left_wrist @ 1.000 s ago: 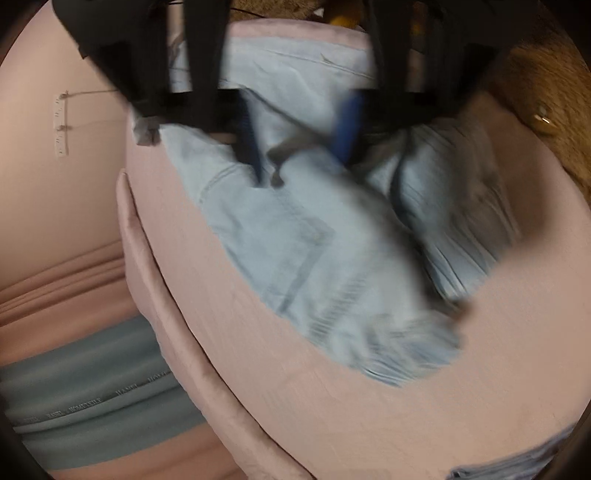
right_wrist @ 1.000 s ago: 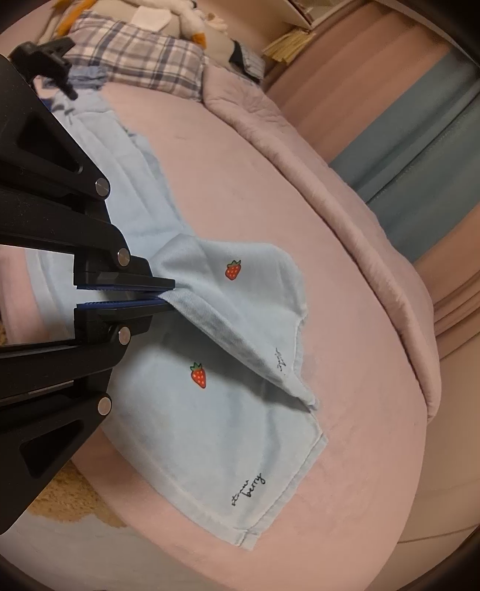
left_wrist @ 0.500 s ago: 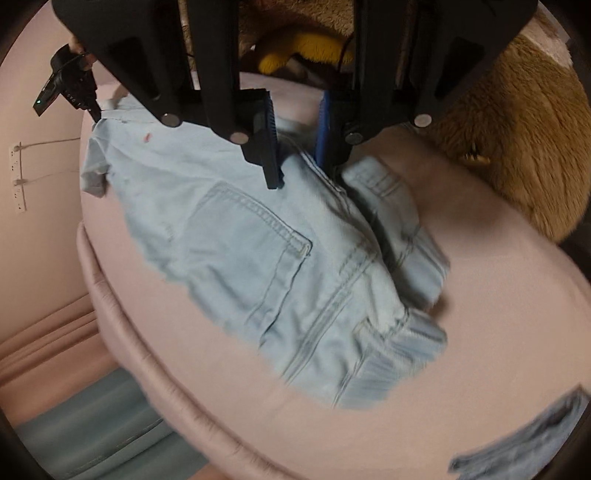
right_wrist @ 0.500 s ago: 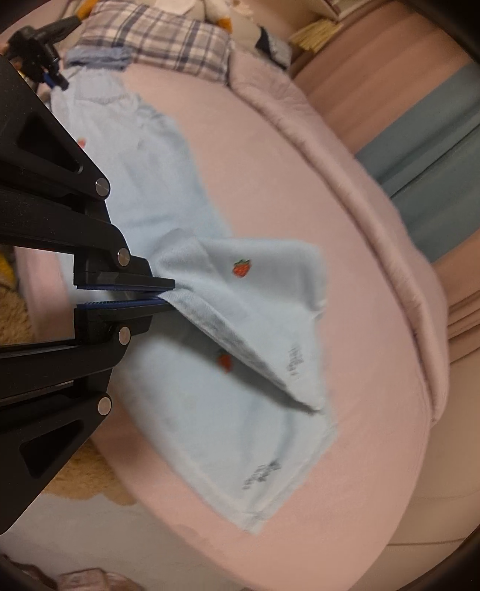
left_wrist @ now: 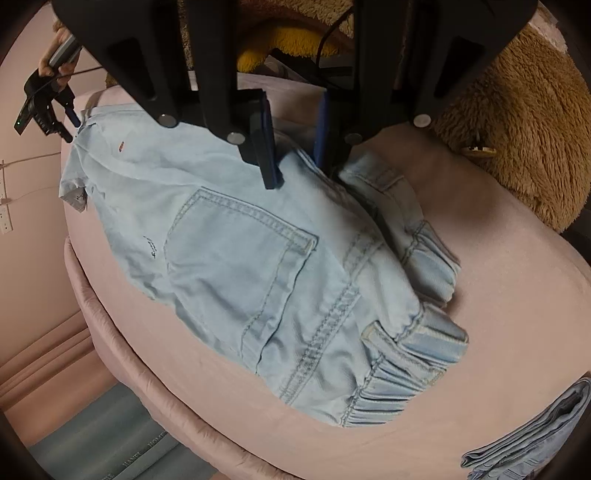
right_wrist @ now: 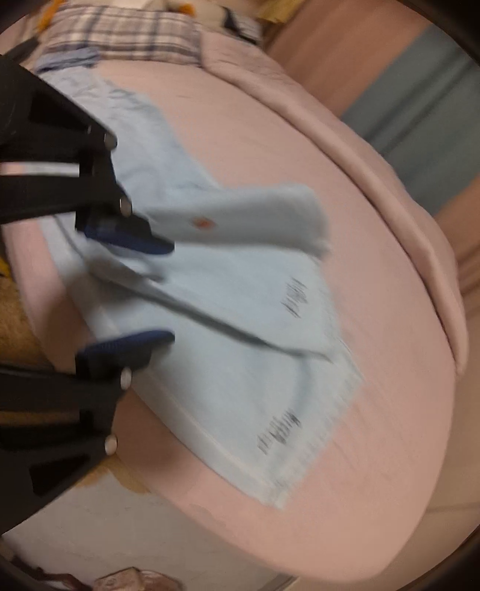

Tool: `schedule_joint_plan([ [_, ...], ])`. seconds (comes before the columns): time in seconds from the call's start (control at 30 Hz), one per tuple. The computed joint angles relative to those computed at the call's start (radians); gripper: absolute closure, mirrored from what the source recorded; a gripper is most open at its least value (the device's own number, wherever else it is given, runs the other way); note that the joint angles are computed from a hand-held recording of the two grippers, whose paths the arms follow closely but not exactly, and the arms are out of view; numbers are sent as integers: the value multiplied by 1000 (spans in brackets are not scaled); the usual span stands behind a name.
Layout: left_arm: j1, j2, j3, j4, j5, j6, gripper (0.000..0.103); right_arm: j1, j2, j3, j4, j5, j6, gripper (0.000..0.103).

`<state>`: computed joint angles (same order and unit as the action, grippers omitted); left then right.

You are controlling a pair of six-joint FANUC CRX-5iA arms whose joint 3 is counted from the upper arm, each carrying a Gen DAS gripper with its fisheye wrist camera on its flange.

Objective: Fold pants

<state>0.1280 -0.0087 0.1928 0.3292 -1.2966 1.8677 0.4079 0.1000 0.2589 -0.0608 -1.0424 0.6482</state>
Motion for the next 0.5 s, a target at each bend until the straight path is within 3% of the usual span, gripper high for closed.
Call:
schedule_joint_plan([
  [0.23, -1, -4, 0, -2, -5, 1, 82, -96, 74, 68, -55, 20, -19, 58],
  [0.37, -1, -2, 1, -2, -5, 1, 82, -100, 140, 134, -28, -9, -11, 59],
  [0.4, -2, -1, 3, -3, -7, 1, 82, -96, 154, 147, -12, -16, -11, 72],
  [0.43, -1, -1, 3, -2, -9, 0, 82, -84, 168, 155, 33, -23, -62, 99],
  [0.5, 0, 1, 6, 0, -13, -2, 82, -81, 169, 160, 55, -32, -67, 99],
])
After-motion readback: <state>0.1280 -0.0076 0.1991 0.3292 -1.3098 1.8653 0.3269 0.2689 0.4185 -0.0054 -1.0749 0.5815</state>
